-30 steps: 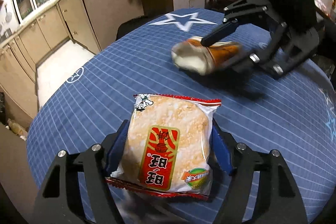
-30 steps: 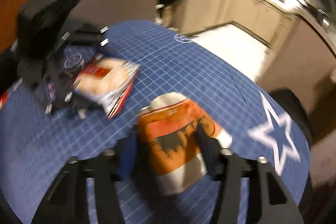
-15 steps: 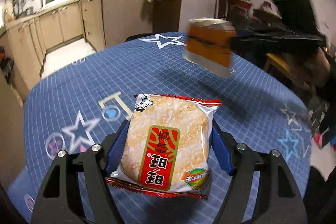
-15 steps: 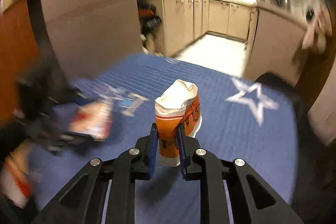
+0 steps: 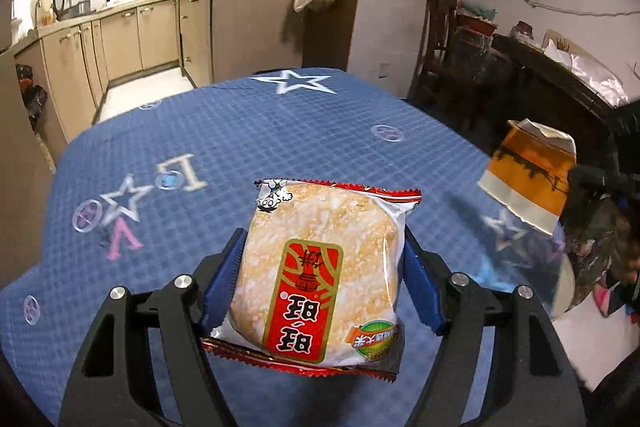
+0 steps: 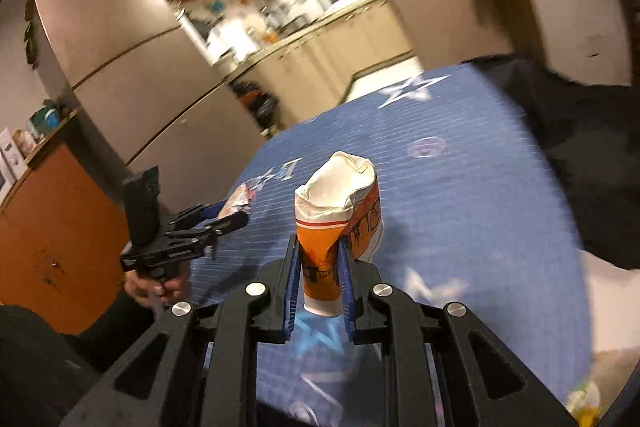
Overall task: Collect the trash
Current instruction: 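Carry the rice cracker pack and orange cup with both tools over the bucket, then open both tools to drop the cracker pack and cup into the bucket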
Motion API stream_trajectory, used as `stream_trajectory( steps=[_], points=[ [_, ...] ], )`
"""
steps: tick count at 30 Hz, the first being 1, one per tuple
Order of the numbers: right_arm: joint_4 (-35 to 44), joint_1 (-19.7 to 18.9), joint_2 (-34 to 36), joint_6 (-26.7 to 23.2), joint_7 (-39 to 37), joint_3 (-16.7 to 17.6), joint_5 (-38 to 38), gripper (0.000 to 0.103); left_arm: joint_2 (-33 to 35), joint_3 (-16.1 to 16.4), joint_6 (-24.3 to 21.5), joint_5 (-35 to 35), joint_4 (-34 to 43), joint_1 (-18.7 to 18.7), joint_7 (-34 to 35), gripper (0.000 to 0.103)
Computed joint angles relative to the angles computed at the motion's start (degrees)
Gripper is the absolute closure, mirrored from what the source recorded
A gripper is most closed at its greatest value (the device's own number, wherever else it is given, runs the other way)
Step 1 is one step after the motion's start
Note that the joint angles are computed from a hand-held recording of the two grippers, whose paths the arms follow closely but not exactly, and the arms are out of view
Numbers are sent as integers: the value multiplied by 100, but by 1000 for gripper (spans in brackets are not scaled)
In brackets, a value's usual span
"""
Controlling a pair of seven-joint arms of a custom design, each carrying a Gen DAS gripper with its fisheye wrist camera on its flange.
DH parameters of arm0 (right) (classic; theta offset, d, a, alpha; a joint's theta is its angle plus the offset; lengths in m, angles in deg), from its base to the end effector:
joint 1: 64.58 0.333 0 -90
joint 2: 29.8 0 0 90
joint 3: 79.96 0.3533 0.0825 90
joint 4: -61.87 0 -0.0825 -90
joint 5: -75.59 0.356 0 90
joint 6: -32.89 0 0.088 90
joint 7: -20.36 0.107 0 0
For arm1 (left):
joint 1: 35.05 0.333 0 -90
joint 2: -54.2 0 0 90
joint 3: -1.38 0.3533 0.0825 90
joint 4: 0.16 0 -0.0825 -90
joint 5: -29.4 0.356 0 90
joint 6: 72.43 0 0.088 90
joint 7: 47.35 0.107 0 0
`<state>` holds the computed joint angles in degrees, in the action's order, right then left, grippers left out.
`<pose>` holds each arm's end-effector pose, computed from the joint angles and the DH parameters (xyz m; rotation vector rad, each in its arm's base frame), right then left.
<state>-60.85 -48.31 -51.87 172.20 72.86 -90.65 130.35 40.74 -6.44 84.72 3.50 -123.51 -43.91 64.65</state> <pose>0.4463 0.0280 0.6760 -1.5983 1.3116 -0.0891 0.4801 -0.1340 0.6399 -1.4691 2.0851 -1.0486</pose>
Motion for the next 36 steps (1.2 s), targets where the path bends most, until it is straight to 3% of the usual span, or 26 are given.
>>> stream_trajectory(
  steps=[3, 6, 9, 13, 15, 18, 20, 23, 30, 36],
  points=[
    [-512, -287, -526, 441, 226, 138, -499, 84, -52, -431, 13, 679, 13, 90, -668, 33],
    [-1042, -674, -1151, 631, 684, 127, -1231, 84, -66, -605, 38, 757, 84, -225, -835, 33],
    [-1571, -1317, -1803, 739, 1119, 202, -2177, 84, 47, -752, 101, 631, 225, -653, -855, 33],
    [-2053, -1806, -2478, 634, 1386, -56, -2977, 84, 518, -1106, 135, 841, 697, -1077, -1173, 33],
    [-2213, -2019, -2796, 511, 1448, -325, -3301, 84, 904, -1405, 240, 1553, 1020, -1186, -1775, 33],
    [-2422, -2267, -3066, 529, 1415, -676, -3803, 84, 1588, -1541, 193, 2525, 1608, -1576, -2676, 33],
    [-2587, -2415, -3230, 545, 1319, -970, -4141, 84, 2067, -1454, 95, 3176, 2025, -1996, -3368, 33],
    [-2800, -2543, -3352, 607, 1181, -1432, -4576, 84, 2534, -990, -16, 4393, 2393, -2743, -4438, 33],
    [-3222, -2264, -3070, 1004, 902, -2089, -4812, 84, 3109, -352, 49, 5425, 2564, -3619, -5734, 33],
    [-3546, -2157, -2835, 1293, 863, -2155, -4586, 84, 3377, -274, 37, 5476, 2589, -3674, -6025, 33]
  ],
)
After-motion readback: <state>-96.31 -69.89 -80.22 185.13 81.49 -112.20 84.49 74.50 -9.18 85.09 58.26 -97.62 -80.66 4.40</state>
